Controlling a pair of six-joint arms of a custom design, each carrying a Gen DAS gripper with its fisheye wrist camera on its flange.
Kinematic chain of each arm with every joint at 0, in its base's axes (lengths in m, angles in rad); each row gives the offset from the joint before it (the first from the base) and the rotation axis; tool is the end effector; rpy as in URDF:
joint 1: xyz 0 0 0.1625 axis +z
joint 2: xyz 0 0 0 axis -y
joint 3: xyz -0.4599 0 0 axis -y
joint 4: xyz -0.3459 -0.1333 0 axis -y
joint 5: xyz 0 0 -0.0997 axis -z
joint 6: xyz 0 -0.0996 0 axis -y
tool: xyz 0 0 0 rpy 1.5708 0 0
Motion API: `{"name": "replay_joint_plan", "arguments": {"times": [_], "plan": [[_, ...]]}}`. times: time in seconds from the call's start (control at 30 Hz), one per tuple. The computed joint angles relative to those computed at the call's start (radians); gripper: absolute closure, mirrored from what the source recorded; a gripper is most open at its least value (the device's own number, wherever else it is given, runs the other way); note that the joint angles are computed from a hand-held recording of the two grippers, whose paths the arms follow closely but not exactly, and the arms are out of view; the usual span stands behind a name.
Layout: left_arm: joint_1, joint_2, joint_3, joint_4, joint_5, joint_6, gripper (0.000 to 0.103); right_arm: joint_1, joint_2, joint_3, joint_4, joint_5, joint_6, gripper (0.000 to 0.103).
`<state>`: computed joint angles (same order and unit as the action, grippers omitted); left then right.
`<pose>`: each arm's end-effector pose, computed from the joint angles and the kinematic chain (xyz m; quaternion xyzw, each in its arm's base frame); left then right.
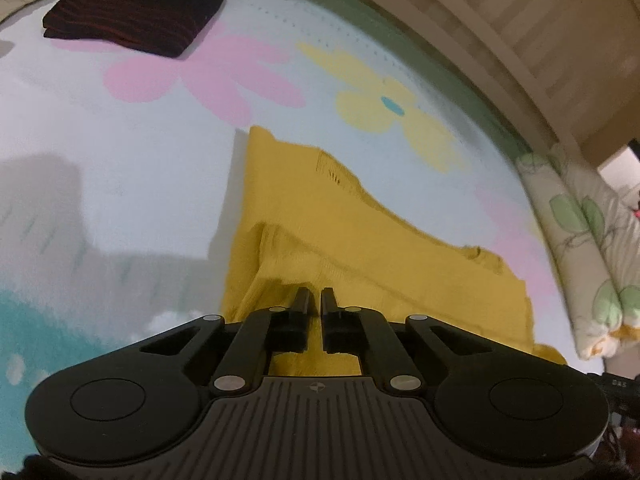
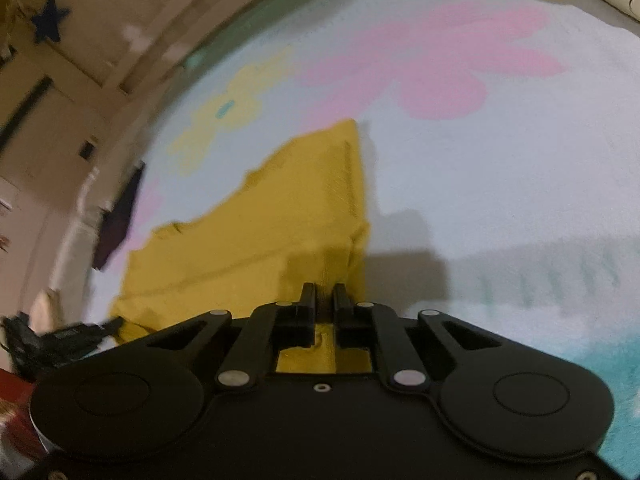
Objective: Fold small clothes
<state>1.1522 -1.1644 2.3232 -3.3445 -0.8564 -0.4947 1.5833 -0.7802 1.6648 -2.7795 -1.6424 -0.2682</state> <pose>0.0005 -0.4874 0.2640 -0.1397 0.8883 -0.4014 0.1741 0.1346 -0.6706 0.1560 0.1323 -0.9774 0.1554 0.0556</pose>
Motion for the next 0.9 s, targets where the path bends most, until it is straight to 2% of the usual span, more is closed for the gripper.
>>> {"name": "replay_joint_plan", "arguments": {"times": [0.17,0.27,0.3,0.37,0.43,0.5,0.57,0.63,0.7,0.8,0.9], "plan": [[0.019,0.021,-0.041,-0.085,-0.03,0.015,0.098,-0.012,0.012,-0.016,-0.049,0.103,0.102,0.087],[0.023,0.027,-0.063,-0.088,-0.032,0.028,0.098,-0.02,0.036,-0.044,-0.076,0.157,0.157,0.087],[0.022,0.029,-0.067,-0.089,-0.029,0.032,0.098,-0.018,0.046,-0.056,-0.076,0.155,0.163,0.087],[0.022,0.032,-0.07,-0.087,-0.025,0.021,0.098,-0.003,0.06,-0.074,-0.073,0.104,0.148,0.087],[0.02,0.03,-0.069,-0.085,-0.021,0.009,0.097,-0.007,0.071,-0.085,-0.07,0.121,0.161,0.087],[0.015,0.023,-0.066,-0.077,-0.018,0.003,0.096,-0.016,0.087,-0.102,-0.08,0.149,0.211,0.087],[0.008,0.018,-0.066,-0.075,-0.012,0.021,0.093,-0.015,0.113,-0.126,-0.103,0.16,0.238,0.087],[-0.001,0.013,-0.065,-0.065,0.002,0.06,0.076,-0.011,0.14,-0.152,-0.127,0.169,0.27,0.087],[-0.004,0.009,-0.066,-0.044,0.012,0.088,0.073,-0.008,0.167,-0.182,-0.155,0.171,0.315,0.087],[-0.008,0.0,-0.066,0.001,0.031,0.119,0.066,0.005,0.204,-0.215,-0.186,0.115,0.366,0.087],[-0.006,-0.018,-0.058,0.028,0.017,0.167,0.058,0.017,0.223,-0.235,-0.182,0.046,0.372,0.087]]}}
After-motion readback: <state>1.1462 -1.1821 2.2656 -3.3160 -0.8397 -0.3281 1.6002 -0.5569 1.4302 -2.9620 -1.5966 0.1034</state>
